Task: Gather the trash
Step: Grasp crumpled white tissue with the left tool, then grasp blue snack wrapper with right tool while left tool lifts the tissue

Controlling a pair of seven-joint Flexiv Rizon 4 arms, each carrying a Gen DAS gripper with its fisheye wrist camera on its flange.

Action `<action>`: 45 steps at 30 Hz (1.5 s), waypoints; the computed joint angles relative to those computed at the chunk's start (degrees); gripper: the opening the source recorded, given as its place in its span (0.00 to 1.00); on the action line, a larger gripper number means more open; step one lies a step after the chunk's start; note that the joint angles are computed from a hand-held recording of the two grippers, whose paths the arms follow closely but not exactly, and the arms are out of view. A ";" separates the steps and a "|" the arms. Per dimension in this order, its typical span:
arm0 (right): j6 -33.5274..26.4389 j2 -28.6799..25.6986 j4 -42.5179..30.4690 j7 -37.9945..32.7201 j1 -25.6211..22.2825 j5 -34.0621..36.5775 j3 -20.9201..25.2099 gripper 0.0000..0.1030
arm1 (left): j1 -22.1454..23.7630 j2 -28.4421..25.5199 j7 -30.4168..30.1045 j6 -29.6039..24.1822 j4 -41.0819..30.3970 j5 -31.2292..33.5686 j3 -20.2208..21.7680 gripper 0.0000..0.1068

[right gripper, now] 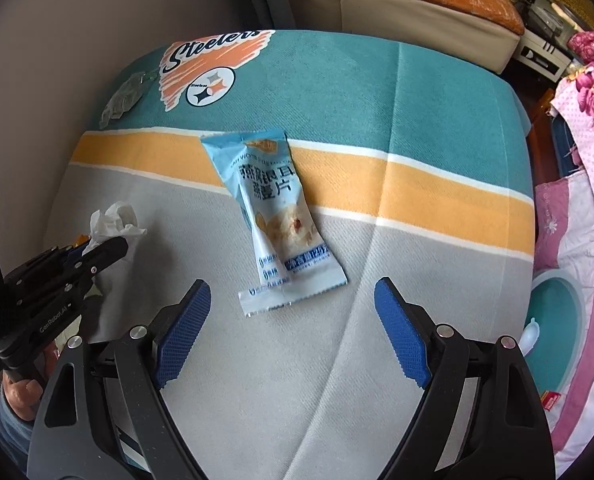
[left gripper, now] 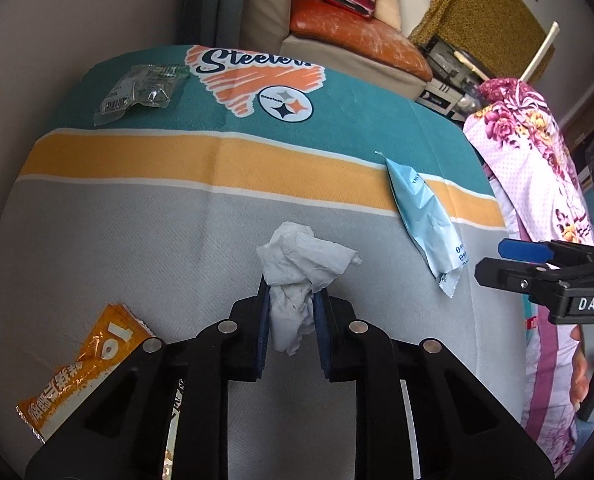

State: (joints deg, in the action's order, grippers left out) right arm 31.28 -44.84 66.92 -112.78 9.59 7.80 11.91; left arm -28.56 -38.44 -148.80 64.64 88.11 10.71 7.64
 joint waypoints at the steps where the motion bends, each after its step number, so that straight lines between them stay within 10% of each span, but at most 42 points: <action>1: -0.72 -0.99 -1.57 0.16 0.36 -0.16 0.03 0.78 | 0.12 0.14 -0.09 0.15 0.21 -0.03 0.05 0.19; 11: -2.92 -7.66 -9.77 0.85 3.02 -1.71 -0.42 0.77 | 1.39 1.30 -1.51 2.05 3.03 -0.67 0.22 0.19; 18: -1.56 -7.35 -8.40 -1.22 3.03 -1.21 0.29 0.24 | 1.45 1.19 -1.91 1.69 3.12 -1.30 0.41 0.19; 45: 10.42 9.59 13.94 -7.91 -11.61 11.03 1.20 0.21 | -4.85 -8.29 5.46 -11.09 -19.89 -0.85 -3.71 0.19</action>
